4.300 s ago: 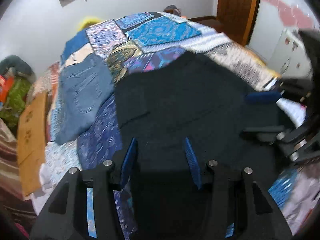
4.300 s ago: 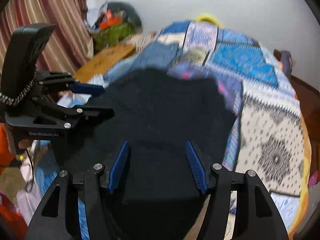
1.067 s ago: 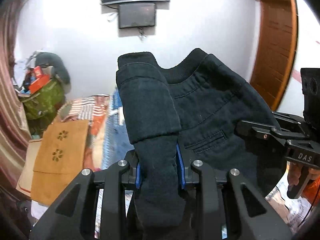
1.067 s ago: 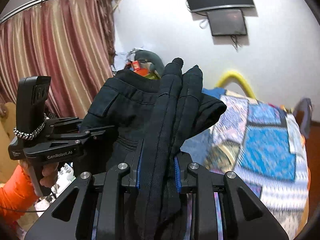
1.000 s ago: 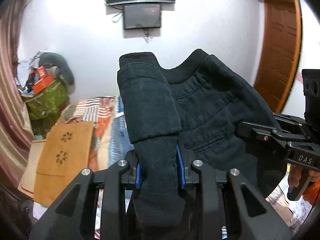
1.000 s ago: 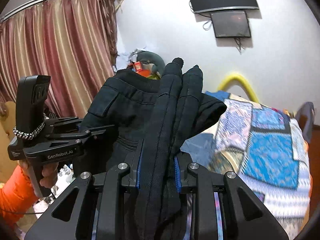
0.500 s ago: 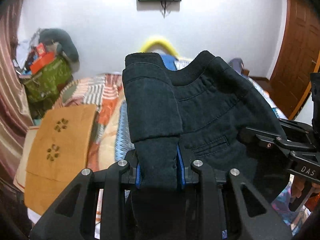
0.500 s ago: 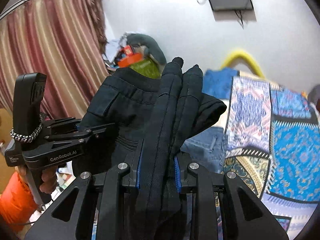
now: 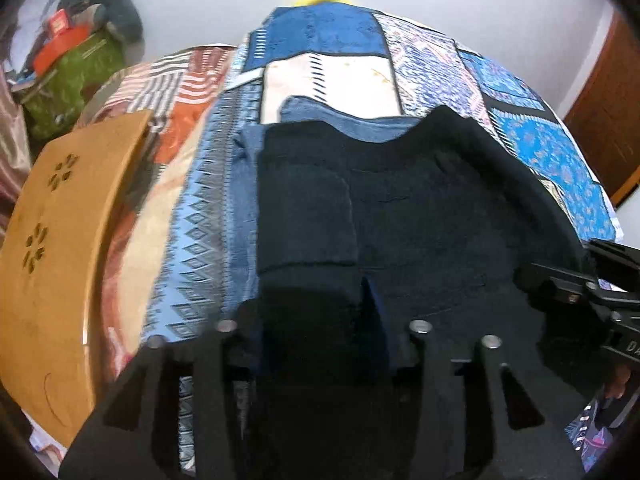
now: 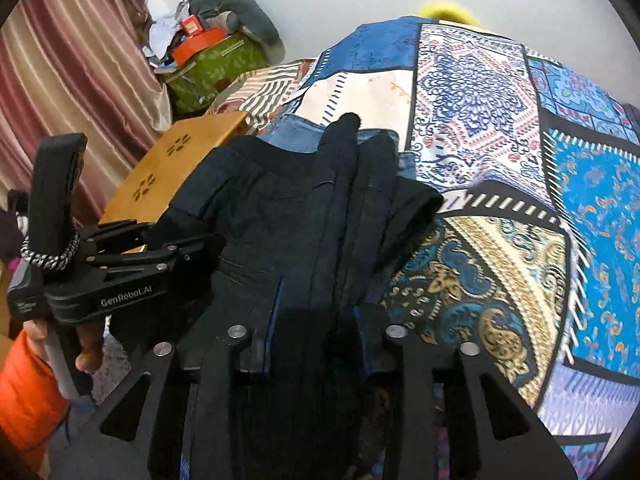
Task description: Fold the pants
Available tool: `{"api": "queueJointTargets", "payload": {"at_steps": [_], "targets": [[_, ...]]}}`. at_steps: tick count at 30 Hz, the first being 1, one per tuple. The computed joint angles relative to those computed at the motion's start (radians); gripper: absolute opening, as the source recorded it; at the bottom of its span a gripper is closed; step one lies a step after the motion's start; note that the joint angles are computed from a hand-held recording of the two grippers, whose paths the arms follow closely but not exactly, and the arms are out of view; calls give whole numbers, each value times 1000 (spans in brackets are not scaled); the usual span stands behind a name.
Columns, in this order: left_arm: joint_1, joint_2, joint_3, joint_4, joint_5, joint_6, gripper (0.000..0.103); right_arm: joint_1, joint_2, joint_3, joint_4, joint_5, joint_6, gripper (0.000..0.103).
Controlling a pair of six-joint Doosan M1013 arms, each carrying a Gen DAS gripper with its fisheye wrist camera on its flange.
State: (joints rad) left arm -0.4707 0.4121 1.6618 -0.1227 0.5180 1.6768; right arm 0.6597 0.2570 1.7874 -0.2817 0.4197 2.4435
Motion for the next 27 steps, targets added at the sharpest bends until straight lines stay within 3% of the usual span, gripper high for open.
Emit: {"api": "queueJointTargets", "payload": {"at_steps": [3, 7, 12, 16, 19, 27], "targets": [[-4, -27, 19, 127, -12, -109, 56, 18, -31, 17, -102, 38, 102, 34], [7, -73, 50, 178, 3, -164, 56, 53, -87, 53, -264, 61, 277, 34], [-7, -209, 144, 292, -46, -246, 55, 133, -160, 63, -489, 125, 474, 34], [-39, -359, 231, 407, -119, -333, 56, 222, -214, 54, -687, 202, 635, 34], [-74, -477, 288, 513, -170, -432, 56, 315, -250, 44, -860, 305, 753, 34], [-201, -764, 421, 982, -217, -929, 56, 535, -297, 30, -1158, 517, 913, 34]]}}
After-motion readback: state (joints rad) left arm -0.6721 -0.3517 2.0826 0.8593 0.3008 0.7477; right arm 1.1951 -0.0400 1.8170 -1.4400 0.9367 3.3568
